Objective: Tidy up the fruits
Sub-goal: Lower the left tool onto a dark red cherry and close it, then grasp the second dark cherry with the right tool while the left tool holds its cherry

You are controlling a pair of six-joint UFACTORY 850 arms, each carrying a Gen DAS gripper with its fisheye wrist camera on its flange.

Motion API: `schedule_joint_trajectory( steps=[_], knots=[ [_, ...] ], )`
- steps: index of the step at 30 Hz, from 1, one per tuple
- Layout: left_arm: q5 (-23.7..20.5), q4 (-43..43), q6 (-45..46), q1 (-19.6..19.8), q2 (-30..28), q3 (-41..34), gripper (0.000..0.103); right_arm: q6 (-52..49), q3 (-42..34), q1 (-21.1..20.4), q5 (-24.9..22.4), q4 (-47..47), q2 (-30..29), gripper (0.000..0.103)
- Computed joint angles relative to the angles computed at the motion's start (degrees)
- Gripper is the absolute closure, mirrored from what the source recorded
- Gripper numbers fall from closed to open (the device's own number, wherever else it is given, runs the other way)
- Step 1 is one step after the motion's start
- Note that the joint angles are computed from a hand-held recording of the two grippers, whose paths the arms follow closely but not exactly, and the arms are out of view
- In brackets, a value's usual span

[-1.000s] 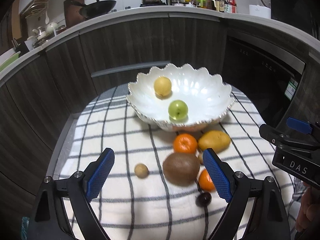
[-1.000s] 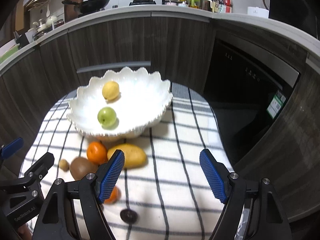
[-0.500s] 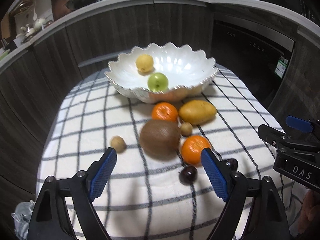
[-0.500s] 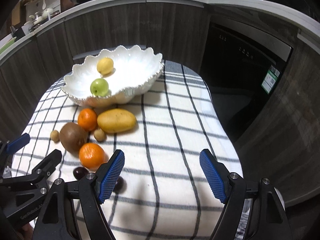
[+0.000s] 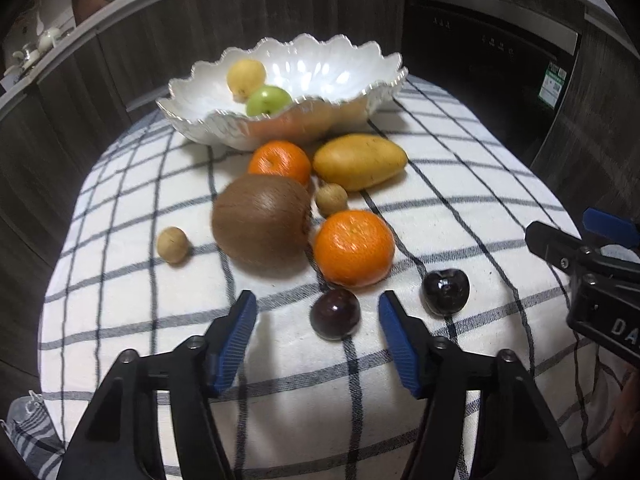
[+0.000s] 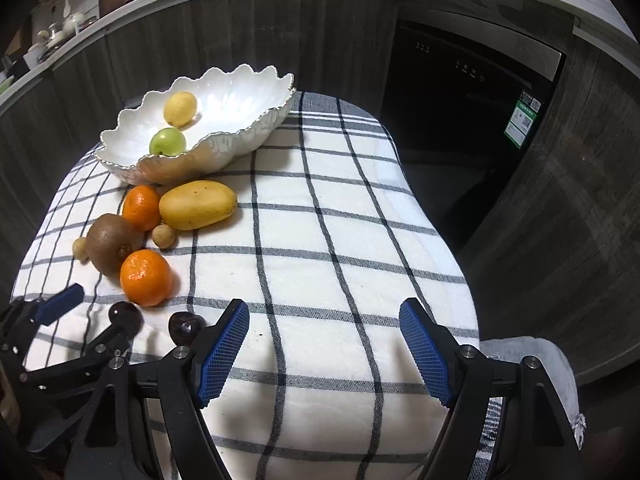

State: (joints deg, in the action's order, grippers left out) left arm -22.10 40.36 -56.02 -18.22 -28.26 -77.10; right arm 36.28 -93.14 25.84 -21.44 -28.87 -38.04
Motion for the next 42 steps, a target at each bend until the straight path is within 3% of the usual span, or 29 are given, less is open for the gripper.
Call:
schedule_joint_trajectory(
  steps=[3,7,12,19,36,42],
  knots=[
    [-0.24,-3.83,3.34,0.09,-0.97,-0.66,0.057,0.08,0.25,0.1,0.18,-0.32,0.1,0.025],
    [0.29,-3.75,2.87,0.05,-1.24,-0.92,0.062,-0.53,0.29,0.21,0.37,0.14,0.05,0.025],
    [1.58,-6.94,5.69,0.33,-1.27,-0.97,0.075,-0.42,0.29,0.24,0.26,0.26,0.06,0.025],
    [0.82,-7.09,4.18,0.95,0.05,0.27,0.076,-0.62,0.52,0.52,0.91,0.04,0.28,0.025],
    [-0.83,3.45,-9.22,3.57,4.55,5.07,0.076,-20.8,-4.1,3.14,-0.22,17.17,-3.62,0.026],
    [-0.48,2.99,-9.74,4.4,5.03,5.7,0.076,-23.09,-6.55,3.74,-2.19,18.75,-5.6,0.045]
  ],
)
